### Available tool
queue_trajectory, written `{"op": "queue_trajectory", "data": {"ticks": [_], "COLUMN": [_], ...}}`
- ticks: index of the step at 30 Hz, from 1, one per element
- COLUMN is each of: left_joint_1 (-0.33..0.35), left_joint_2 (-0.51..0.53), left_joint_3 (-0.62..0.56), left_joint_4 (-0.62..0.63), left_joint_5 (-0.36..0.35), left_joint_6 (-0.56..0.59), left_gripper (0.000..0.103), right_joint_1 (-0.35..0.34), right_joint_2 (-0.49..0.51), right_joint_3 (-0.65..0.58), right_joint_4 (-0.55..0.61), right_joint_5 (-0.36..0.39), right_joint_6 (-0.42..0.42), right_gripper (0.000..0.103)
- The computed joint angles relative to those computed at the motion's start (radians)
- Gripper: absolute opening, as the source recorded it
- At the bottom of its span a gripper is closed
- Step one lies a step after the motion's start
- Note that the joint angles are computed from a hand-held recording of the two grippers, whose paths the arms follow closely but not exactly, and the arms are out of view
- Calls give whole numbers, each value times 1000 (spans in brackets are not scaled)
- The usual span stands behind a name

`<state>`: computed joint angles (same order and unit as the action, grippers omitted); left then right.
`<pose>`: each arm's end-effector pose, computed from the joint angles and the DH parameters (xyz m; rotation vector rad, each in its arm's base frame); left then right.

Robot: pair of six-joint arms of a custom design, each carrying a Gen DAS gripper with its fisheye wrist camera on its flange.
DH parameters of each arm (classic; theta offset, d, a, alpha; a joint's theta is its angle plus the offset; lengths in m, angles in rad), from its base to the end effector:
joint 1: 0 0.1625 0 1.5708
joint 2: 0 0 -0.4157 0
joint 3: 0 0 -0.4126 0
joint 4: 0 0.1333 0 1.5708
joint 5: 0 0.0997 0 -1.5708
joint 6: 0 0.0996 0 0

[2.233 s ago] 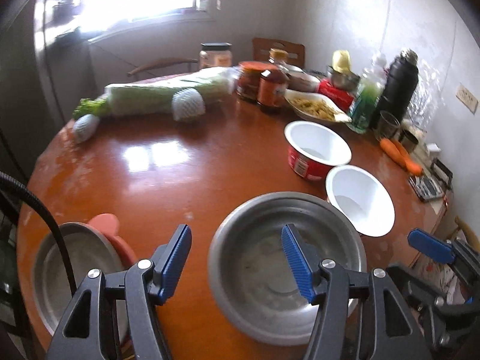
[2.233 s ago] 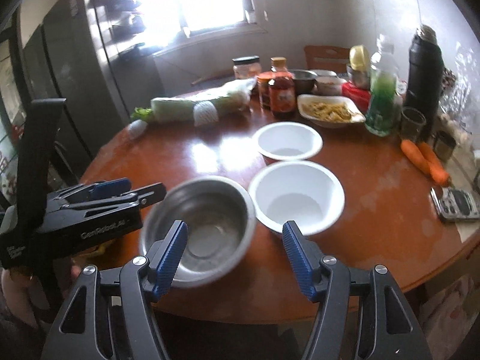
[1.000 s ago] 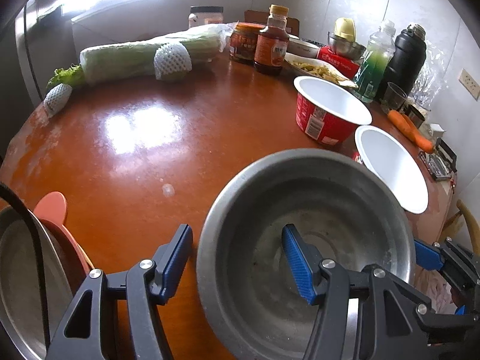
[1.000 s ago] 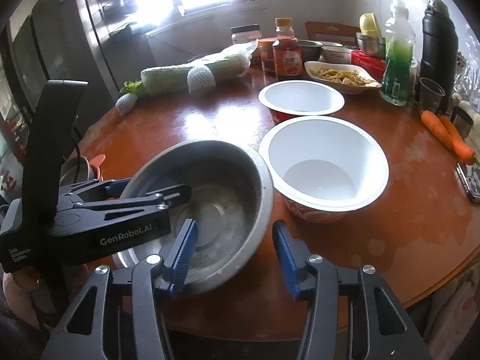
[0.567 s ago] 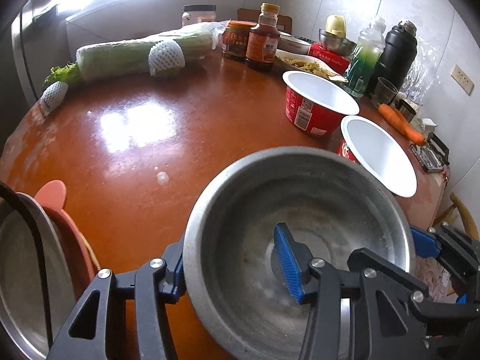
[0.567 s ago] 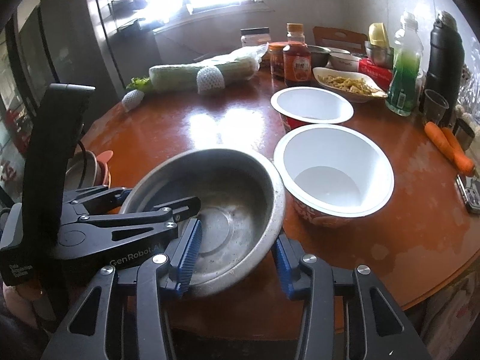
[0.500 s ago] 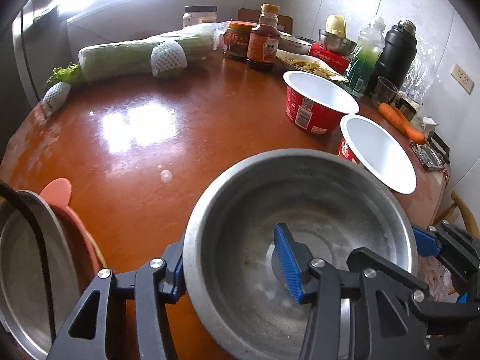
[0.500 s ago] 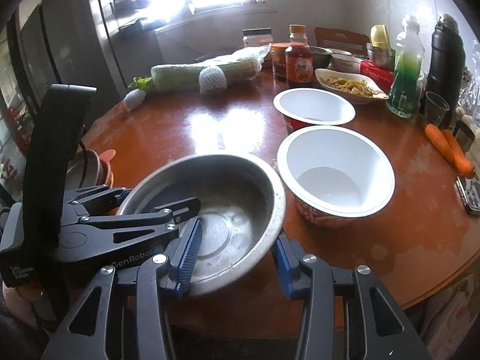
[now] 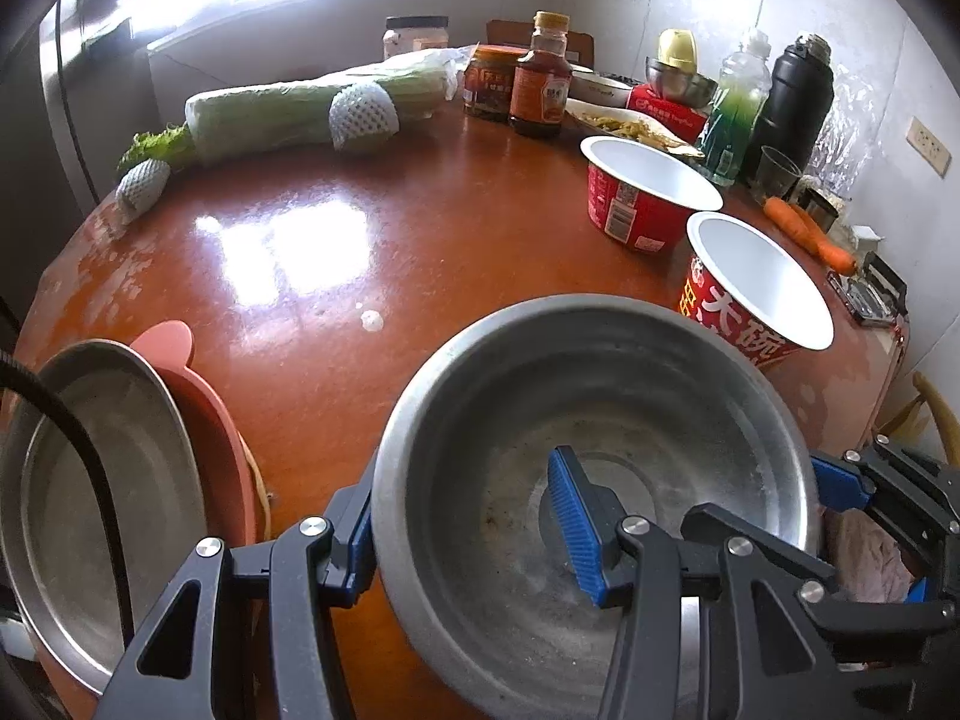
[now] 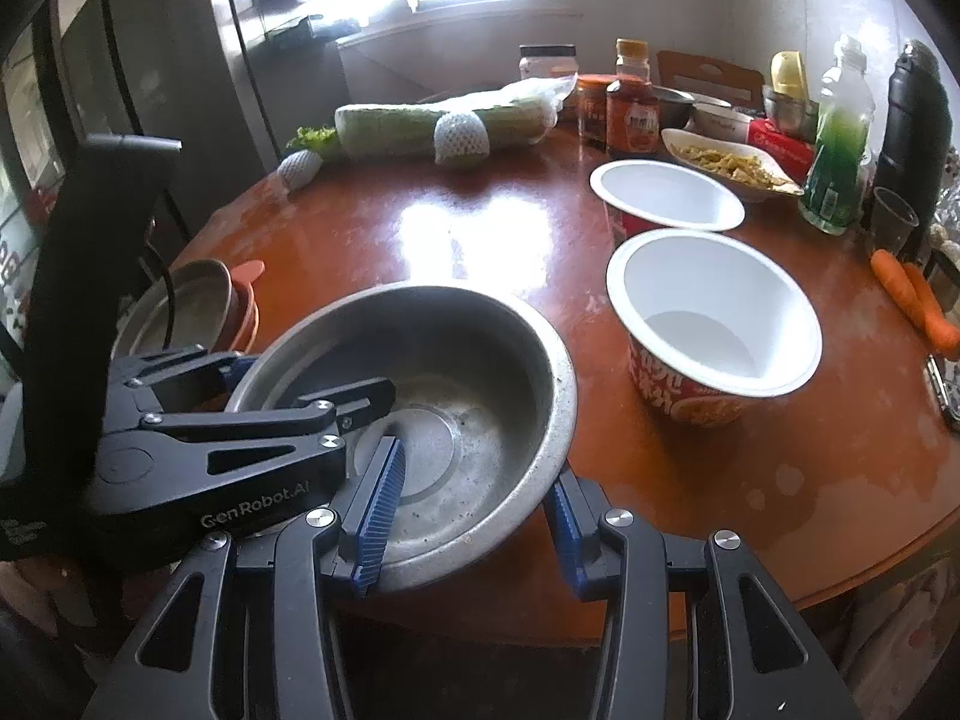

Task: Organize plates and bowls
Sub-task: 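Close the left gripper on the steel bowl rim and lift it, then carry the steel bowl with the left gripper toward the plain white bowl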

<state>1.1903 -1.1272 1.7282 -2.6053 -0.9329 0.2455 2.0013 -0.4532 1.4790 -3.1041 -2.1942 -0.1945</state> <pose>-0.0599 -0.6684 0.2739 0.5901 2.4070 -0.5981 0.3663 -0.6175 -0.0305 0.5669 -2.4306 0.7349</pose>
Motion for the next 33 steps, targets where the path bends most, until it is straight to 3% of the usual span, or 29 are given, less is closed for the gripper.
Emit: {"op": "queue_trajectory", "data": {"ticks": [17, 25, 29, 33], "left_joint_1": [-15, -18, -23, -27], "left_joint_2": [64, 60, 46, 22], "left_joint_3": [-39, -35, -24, -12], "left_joint_4": [-41, -62, -99, -121], "left_joint_5": [49, 35, 49, 46], "left_joint_6": [4, 5, 13, 17], "left_gripper": [52, 52, 53, 55], "right_joint_1": [-34, -38, -37, -26], "right_joint_2": [-9, -21, -35, -42], "right_joint_3": [19, 28, 41, 49], "right_joint_4": [-50, -47, -48, -63], "right_joint_5": [30, 39, 40, 34], "right_joint_6": [-13, -8, 9, 3], "right_gripper": [47, 48, 56, 56]}}
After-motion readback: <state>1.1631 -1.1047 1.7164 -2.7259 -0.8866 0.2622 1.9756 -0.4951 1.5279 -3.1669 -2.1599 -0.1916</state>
